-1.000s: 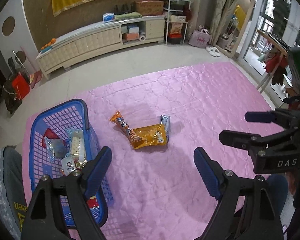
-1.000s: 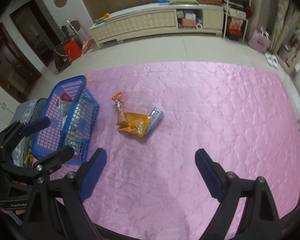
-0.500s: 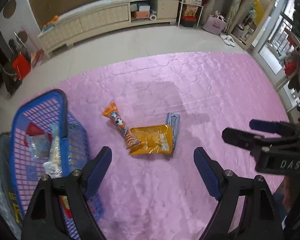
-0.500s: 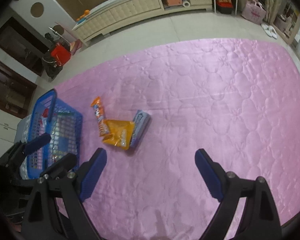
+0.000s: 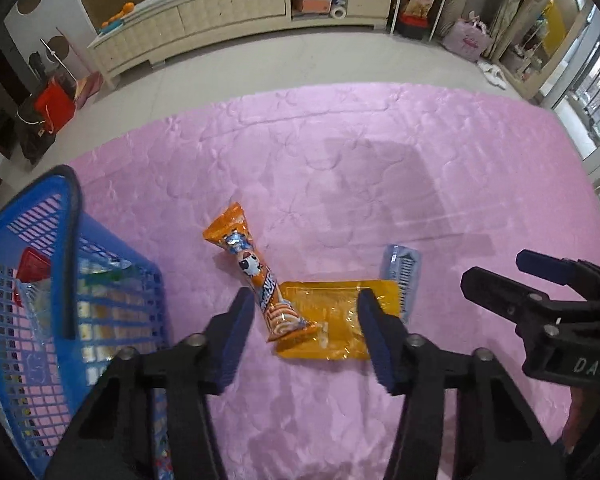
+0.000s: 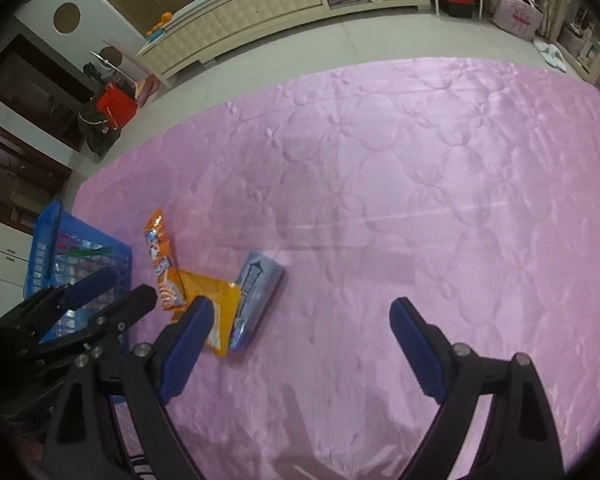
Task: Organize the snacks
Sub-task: 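Close the left tool on the orange stick snack and lift it, then carry the orange stick snack into the basket with the left tool while the right tool grasps the yellow bag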
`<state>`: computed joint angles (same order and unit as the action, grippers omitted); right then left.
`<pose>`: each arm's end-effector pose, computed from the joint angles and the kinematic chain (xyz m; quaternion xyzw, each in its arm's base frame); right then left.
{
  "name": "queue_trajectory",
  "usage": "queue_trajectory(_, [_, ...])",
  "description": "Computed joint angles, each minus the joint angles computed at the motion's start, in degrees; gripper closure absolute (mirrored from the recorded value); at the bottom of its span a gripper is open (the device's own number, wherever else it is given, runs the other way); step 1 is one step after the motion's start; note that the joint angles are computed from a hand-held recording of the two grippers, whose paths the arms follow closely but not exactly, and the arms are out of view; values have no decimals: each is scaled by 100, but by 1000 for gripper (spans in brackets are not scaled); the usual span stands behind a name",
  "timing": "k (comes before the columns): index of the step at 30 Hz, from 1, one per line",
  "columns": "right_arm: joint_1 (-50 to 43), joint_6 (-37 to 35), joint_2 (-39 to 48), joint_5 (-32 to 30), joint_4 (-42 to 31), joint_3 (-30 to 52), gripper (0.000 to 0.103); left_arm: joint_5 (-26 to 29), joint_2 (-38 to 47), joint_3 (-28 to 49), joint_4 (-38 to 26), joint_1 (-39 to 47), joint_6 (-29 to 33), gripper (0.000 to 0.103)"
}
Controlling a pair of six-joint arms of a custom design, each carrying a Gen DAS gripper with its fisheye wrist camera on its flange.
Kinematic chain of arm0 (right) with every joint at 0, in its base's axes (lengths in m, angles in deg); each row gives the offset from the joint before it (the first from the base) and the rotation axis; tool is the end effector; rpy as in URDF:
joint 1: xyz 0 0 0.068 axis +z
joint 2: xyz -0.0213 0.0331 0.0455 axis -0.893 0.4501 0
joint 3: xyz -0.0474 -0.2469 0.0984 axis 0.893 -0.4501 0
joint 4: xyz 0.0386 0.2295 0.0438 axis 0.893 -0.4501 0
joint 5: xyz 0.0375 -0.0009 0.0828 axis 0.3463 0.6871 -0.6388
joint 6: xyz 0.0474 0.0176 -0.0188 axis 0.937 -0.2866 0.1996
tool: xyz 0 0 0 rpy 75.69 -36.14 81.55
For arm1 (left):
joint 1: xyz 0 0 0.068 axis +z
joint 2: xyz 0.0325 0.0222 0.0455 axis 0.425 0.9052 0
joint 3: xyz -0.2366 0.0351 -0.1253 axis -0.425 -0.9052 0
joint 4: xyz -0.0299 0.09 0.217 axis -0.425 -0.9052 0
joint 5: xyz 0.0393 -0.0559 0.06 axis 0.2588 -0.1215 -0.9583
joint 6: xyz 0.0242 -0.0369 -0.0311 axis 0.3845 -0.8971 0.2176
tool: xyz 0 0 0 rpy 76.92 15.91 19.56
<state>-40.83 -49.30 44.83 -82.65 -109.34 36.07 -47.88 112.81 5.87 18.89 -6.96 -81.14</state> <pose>0.1697 0.0752 0.2620 0.0381 0.9784 0.1418 0.1452 0.2182 -0.1315 0.2688 0.1071 0.9790 -0.0107 0.1729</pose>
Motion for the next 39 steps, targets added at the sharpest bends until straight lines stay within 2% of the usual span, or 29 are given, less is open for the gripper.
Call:
queue_trajectory(1, [-20,-30,61,-30,76,-40,11,-74,38,-56,86,-21,19,66])
queue_trajectory(2, [-40,-48,118,-56,138,-75,11,-192,115,-69,166,-48,57,71])
queue_trajectory(5, [-106,-94,233,-205,359,-216,11,-300,322,-202,376,35,258,72])
queue_trajectory(12, [-313,-330,209,-362,513,-362,11,-416,621,-229,529,260,119,72])
queue_trajectory(16, [-285,-371,233,-321,569,-405,11,-208,820,-317,677,520,275,72])
queue_trajectory(18, [-327,-401,206,-365,551,-432,11,-56,885,-384,757,632,343,75])
queue_trajectory(20, [-289,-364,301,-350,590,-393,11,34,926,-410,826,690,373,86])
queue_trajectory(23, [-293,-340,265,-348,533,-412,11,128,742,-589,906,623,435,91])
queue_trajectory(25, [-179,-233,217,-260,476,-400,11,316,512,-698,1000,613,533,91])
queue_trajectory(29, [53,-27,102,-102,205,-235,11,342,-14,-723,914,433,616,91])
queue_trajectory(32, [352,137,-8,180,-18,-33,11,456,-460,-679,682,440,696,91])
queue_trajectory(39, [1502,-82,39,1005,-496,485,11,758,-1611,-576,-74,921,1129,91])
